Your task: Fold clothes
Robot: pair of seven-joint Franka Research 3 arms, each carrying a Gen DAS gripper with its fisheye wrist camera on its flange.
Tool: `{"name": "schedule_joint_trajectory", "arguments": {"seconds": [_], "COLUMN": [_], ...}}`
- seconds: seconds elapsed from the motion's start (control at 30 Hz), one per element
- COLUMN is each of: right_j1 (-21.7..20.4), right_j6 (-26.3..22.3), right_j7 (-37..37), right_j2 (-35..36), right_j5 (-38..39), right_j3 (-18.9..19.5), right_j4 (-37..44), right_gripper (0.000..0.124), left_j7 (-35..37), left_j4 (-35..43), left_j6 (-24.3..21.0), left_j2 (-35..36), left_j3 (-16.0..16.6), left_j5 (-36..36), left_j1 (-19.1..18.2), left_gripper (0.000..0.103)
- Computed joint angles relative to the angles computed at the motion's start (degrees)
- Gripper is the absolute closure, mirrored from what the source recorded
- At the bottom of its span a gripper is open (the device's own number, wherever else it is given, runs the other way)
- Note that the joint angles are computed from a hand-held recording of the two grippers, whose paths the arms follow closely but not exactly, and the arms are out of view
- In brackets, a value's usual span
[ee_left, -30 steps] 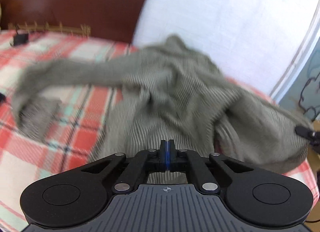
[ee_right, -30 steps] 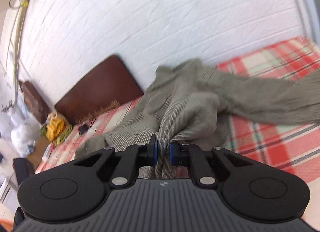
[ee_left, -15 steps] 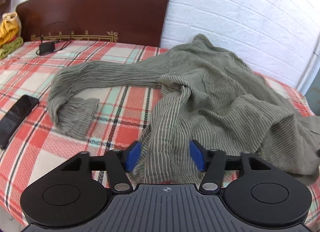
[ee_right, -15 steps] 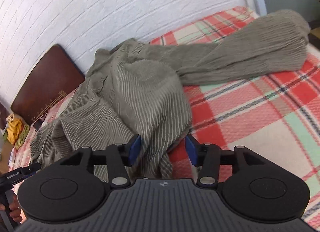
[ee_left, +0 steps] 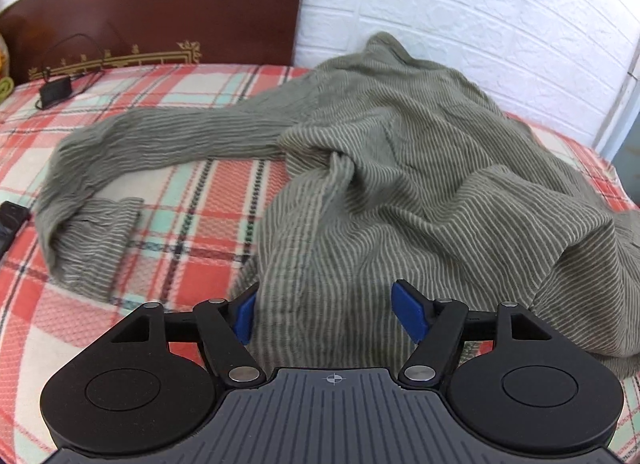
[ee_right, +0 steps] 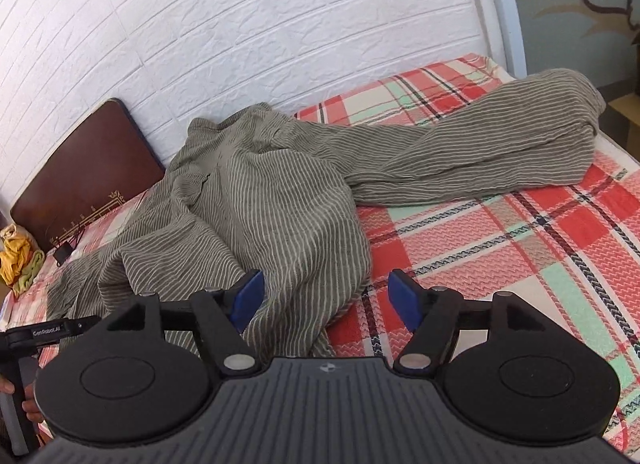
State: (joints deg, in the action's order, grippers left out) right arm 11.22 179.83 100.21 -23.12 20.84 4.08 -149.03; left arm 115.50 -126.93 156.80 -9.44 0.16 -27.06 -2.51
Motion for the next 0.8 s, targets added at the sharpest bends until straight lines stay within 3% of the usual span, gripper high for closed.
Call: {"name": "schedule_joint_trajectory", "arguments": {"seconds": [0.07, 0.17, 0.23, 0.3, 0.37, 0.57, 0.7, 0.8], "right_j1": [0.2, 1.2, 2.0, 2.9, 2.9, 3.6, 3.8, 5.6], "right_j6": [-0.3, -0.7, -1.0, -1.4, -1.8, -2.6, -2.9, -2.4], "right_j7": [-0.1, -0.6, -1.1, -1.8, -2.1, -3.1, -3.5, -4.9], "right_j2": [0.1, 0.2, 0.4, 0.7, 0.8, 0.6, 0.9, 1.2], "right_j5": [0.0, 0.4, 0.7, 0.9, 0.8, 0.8, 0.7, 1.8], "right_j3": [-0.3, -0.9, -1.3, -1.6, -1.1, -0.8, -0.7, -2.1], "right_j4": [0.2, 0.5, 0.7, 1.0, 1.3, 1.5, 1.9, 2.2], "right_gripper": [0.051, 0.051, 0.050, 0.050, 0.050, 0.049, 0.049, 0.049], "left_j7": [-0.4, -0.4, -0.5, 0.1, 2.0, 8.1, 14.5, 17.2], "left_j4": [0.6, 1.0, 1.0, 1.0, 1.6, 2.1, 4.9, 4.8], "left_j6": [-0.7, -1.6, -2.0, -2.7, -4.5, -8.9, -21.0, -23.8], "left_j2": [0.6, 1.0, 1.0, 0.9, 1.0, -0.9, -2.0, -3.1], "left_j3": [-0.2, -0.4, -0.7, -0.6, 0.1, 1.6, 4.8, 4.1], "left_j5": [0.2, 0.4, 0.9, 0.5, -2.2, -11.1, -23.0, -25.9], "left_j1": [0.0, 0.3, 0.5, 0.5, 0.3, 0.0, 0.5, 2.0], "left_gripper": [0.026, 0.037, 0.053, 0.088, 0.100, 0.103, 0.103, 0.103]}}
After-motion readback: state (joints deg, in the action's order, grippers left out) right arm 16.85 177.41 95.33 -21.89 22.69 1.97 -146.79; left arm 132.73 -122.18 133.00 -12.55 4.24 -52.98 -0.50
